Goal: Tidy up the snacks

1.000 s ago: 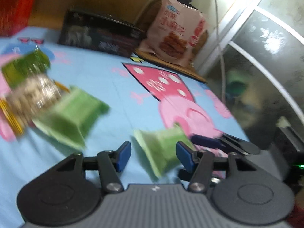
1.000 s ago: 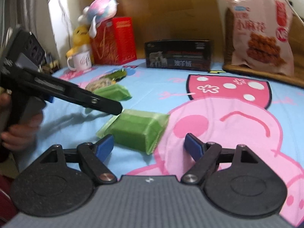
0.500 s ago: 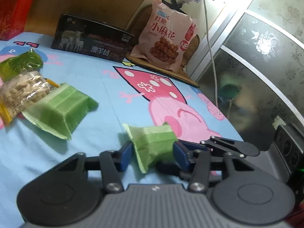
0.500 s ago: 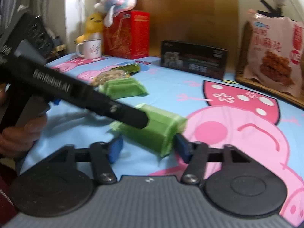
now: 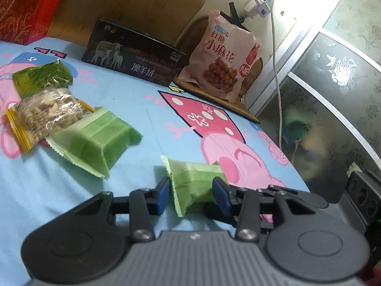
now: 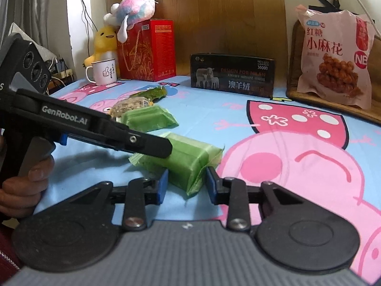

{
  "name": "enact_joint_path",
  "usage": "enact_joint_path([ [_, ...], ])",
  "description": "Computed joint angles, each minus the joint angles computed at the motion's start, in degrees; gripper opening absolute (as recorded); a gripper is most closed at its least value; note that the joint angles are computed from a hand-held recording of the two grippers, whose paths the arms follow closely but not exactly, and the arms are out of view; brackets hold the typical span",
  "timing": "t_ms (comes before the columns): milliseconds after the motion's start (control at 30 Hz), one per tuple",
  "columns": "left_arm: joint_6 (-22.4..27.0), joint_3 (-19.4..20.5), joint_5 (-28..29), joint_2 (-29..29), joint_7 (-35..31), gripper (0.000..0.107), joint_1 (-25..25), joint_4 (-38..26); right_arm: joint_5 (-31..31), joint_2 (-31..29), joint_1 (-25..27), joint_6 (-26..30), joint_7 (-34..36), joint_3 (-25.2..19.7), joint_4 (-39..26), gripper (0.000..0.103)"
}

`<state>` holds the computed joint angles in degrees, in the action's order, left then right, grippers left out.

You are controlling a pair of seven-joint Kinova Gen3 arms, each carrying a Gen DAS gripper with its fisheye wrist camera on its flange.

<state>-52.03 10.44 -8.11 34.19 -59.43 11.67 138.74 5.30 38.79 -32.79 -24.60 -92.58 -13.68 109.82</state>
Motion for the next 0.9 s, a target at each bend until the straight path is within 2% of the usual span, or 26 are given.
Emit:
enact_joint_path([
  [100, -0.17, 0.02, -0.35, 0.16, 0.02, 0.042, -0.12, -0.06, 1.05, 0.27, 1.35, -0.41, -1.28, -1.27, 0.14, 0.039],
  [367, -0.17, -0.04, -1.05, 0.41, -0.81, 0.051, -0.05, -0.37, -2.46, -0.03, -1.70, -1.50, -0.31, 1.66, 0.68, 0.039],
  [500, -0.20, 0.25, -2.31, 0.58, -0.71, 0.054, -0.89, -0.50, -2.12, -0.11, -1.85, -0.62, 0.57, 1.59, 0.33, 0.046],
  [600, -0.11, 0.35, -2.39, 0.61, -0.64, 0.054, -0.97, -0.58, -2.93, -0.25, -2.60, -0.37, 1.36, 2.16, 0.29, 0.047],
  [767, 0.21, 0.56, -3.38, 0.63, -0.34, 0.056, -1.60, -0.74, -1.27, 0.18, 0.36, -1.06, -0.98, -0.57, 0.53, 0.048],
  [833, 0.00, 0.86, -4.91, 0.81, -0.03, 0.060, -2.46, -0.78, -3.50, -0.13, -1.53, -1.66, -0.80, 1.22, 0.94, 0.048],
  [867, -0.03, 1.07, -6.03, 0.95, 0.19, 0.065, -3.07, -0.91, -5.21, -0.34, -3.05, -1.92, -0.24, 2.62, 1.17, 0.052],
  [900, -0.05, 1.23, -6.90, 1.05, 0.34, 0.067, -3.52, -1.03, -6.39, -0.48, -4.06, -2.01, 0.29, 3.51, 1.31, 0.062],
])
